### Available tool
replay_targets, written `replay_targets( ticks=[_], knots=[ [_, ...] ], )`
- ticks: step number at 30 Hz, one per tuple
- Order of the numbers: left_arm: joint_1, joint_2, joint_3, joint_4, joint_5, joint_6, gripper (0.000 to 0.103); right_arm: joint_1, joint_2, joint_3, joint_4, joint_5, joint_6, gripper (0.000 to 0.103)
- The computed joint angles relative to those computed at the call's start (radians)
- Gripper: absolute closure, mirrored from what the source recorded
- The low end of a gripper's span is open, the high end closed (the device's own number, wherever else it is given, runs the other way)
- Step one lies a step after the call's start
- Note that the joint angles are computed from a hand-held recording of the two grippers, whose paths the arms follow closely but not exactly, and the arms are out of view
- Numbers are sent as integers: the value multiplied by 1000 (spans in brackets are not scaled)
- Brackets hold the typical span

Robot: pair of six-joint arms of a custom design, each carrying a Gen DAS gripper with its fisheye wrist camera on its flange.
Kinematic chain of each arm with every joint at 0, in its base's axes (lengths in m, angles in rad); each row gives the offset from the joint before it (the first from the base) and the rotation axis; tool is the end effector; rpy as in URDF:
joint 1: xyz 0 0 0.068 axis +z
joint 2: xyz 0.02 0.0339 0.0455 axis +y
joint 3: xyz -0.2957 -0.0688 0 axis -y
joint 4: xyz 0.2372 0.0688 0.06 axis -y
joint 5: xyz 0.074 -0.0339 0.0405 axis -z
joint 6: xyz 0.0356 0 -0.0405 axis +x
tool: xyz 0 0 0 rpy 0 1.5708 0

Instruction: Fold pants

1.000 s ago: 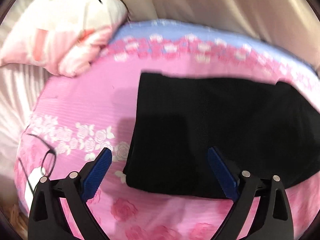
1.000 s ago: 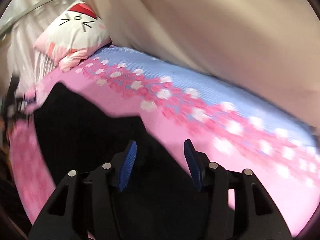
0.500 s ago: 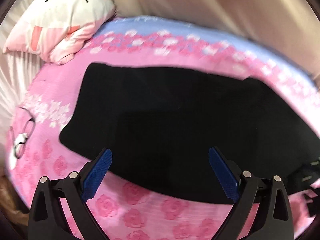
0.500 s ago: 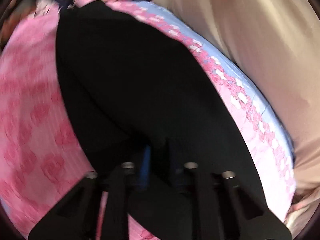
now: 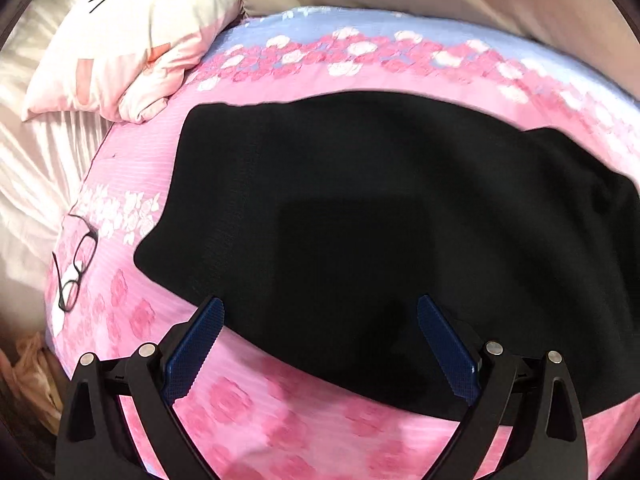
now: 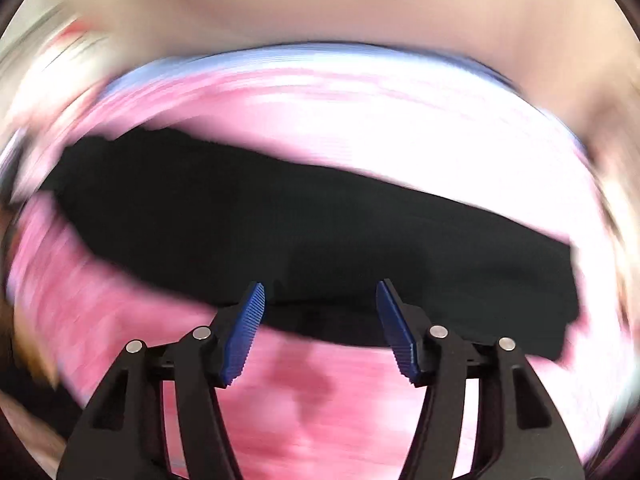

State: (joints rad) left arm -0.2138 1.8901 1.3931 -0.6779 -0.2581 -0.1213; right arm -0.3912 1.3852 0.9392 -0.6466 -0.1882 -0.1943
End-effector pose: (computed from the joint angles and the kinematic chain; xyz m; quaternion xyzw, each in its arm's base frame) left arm 0.3848 -0.0742 0.2339 0.0197 0.9724 0.0919 0.2133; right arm 0.2387 -0.0912 0.2592 0.0729 0.9648 0.0194 0.2521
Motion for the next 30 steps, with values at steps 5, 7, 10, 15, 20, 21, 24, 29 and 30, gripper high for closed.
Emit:
replay_targets(
  ticks=[5, 7, 10, 15, 20, 21, 24, 29, 30],
  knots=[
    [-106, -27, 8, -42, -1, -114, 7, -456, 388, 393, -109, -114, -14, 45],
    [-156, -10, 25, -59, -22, -148, 7, -498, 549, 539, -174, -104, -40, 44],
    [-219, 25, 50, -90, -47, -187, 7, -503, 610, 543, -230, -124, -131, 79],
    [-256, 83, 84, -132, -107, -224, 7, -459, 432, 564, -335, -222, -304, 97],
    [-231, 79, 41, -81, -88, -205, 5, -497, 381, 660, -310, -186, -449, 93],
    [-226, 74, 32, -67, -77, -202, 5, -492, 432, 629, -260, -133, -465, 90],
    [-218, 80, 40, -71, -64, -199, 5, -519, 515, 511, -94, 18, -476, 82],
    [-224, 86, 52, -72, -78, -161, 5, -608, 425, 472, -198, -145, -353, 37],
    [-222, 86, 52, -73, -75, -161, 5, -612, 409, 458, -203, -169, -359, 34]
  ],
)
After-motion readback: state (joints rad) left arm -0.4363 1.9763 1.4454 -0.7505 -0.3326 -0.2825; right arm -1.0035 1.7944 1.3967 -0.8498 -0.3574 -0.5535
